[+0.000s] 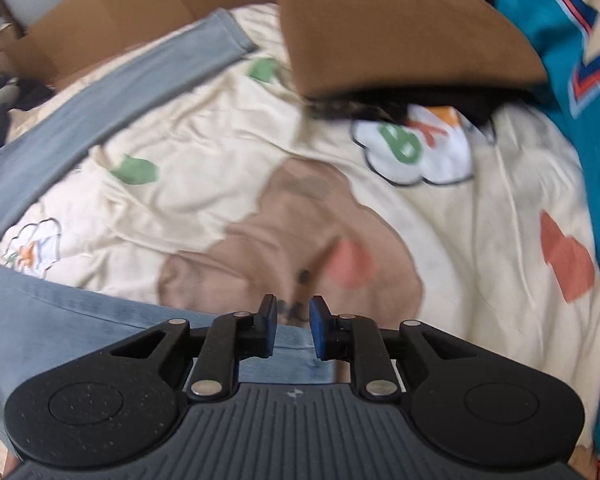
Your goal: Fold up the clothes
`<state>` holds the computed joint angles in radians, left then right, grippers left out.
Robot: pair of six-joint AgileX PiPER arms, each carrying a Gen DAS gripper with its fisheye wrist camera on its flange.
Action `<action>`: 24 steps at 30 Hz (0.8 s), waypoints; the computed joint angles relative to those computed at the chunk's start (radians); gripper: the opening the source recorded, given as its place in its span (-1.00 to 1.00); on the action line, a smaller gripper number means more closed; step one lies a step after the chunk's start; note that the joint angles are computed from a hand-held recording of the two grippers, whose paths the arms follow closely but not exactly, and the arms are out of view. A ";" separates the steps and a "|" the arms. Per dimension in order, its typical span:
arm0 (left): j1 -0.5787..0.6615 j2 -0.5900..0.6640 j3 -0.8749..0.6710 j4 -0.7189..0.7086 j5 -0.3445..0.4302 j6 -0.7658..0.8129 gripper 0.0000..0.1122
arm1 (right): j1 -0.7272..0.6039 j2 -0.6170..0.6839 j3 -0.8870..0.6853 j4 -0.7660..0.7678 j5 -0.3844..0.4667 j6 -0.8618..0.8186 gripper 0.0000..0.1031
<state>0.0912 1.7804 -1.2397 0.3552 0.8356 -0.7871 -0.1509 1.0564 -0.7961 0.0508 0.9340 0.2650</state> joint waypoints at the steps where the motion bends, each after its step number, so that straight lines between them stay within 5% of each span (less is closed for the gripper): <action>1: 0.005 0.005 -0.014 0.011 0.010 0.005 -0.49 | 0.025 0.003 -0.003 -0.011 0.001 0.026 -0.58; 7: 0.082 0.060 -0.137 0.074 -0.011 0.030 -0.50 | 0.159 0.004 0.017 -0.049 -0.003 0.075 -0.47; 11: 0.149 0.122 -0.241 0.112 -0.070 0.002 -0.69 | 0.168 0.008 0.044 0.022 0.016 0.036 -0.47; 19: 0.220 0.298 -0.490 0.106 -0.061 -0.011 -0.80 | 0.273 0.033 0.063 0.004 0.101 0.083 -0.47; 24: 0.241 0.407 -0.628 0.075 -0.022 0.069 -0.80 | 0.228 0.077 0.072 0.031 0.113 0.103 -0.47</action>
<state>0.3325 2.1874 -1.8673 0.4301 0.8134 -0.7178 0.0775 1.1332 -0.7238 0.0816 1.0467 0.3678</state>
